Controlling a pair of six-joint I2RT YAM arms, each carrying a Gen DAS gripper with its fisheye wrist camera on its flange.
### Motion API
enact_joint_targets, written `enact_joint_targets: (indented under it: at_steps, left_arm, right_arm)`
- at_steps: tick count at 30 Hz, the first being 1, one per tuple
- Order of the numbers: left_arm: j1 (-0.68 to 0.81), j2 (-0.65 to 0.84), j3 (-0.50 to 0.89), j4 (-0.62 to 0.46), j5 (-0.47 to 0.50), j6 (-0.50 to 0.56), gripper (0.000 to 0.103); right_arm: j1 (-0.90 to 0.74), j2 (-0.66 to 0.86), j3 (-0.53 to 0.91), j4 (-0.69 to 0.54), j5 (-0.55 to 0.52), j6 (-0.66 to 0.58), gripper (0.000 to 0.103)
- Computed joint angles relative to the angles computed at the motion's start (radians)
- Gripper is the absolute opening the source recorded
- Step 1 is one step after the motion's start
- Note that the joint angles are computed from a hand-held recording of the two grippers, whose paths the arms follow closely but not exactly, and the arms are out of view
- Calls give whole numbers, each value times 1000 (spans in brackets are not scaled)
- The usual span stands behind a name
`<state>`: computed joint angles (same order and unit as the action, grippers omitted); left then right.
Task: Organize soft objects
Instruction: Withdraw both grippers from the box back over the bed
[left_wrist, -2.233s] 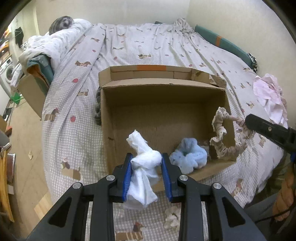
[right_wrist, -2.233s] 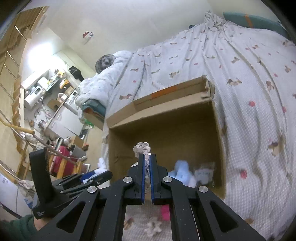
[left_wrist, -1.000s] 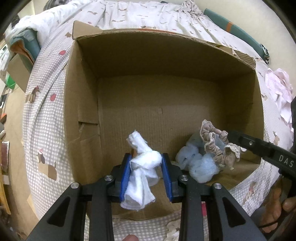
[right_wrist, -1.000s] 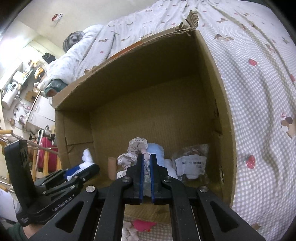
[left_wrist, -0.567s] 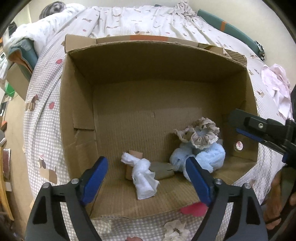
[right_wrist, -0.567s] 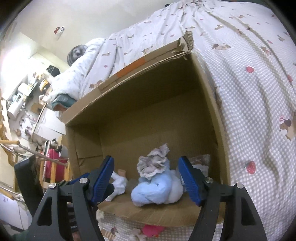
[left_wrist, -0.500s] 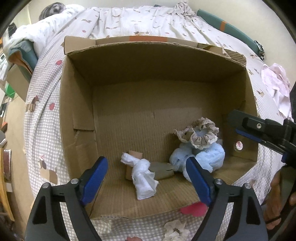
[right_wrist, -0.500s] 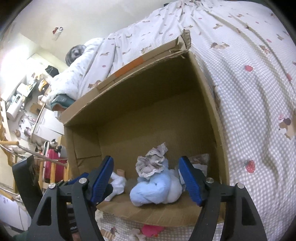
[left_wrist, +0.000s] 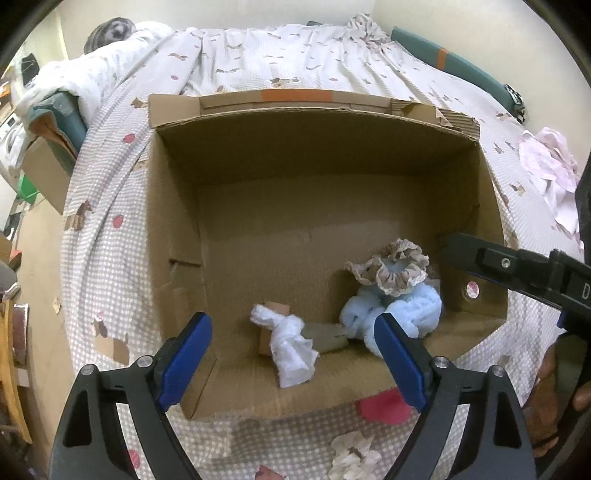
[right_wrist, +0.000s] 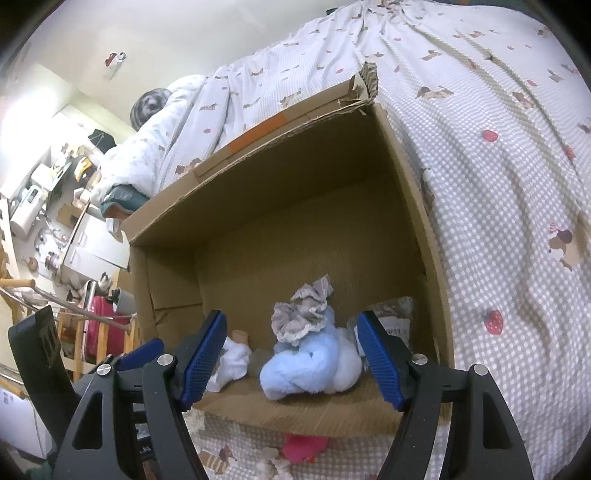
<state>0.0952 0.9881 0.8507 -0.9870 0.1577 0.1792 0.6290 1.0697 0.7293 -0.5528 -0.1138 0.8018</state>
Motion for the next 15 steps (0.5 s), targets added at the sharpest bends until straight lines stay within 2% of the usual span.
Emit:
enact_joint_targets:
  at_steps: [5, 15]
  left_arm:
    - [92, -73, 22, -92, 49, 66, 88]
    - [282, -187, 3, -216, 77, 217, 88]
  right_arm:
    - [33, -53, -15, -47, 15, 28, 77]
    - [144, -173, -24, -137, 92, 119, 77]
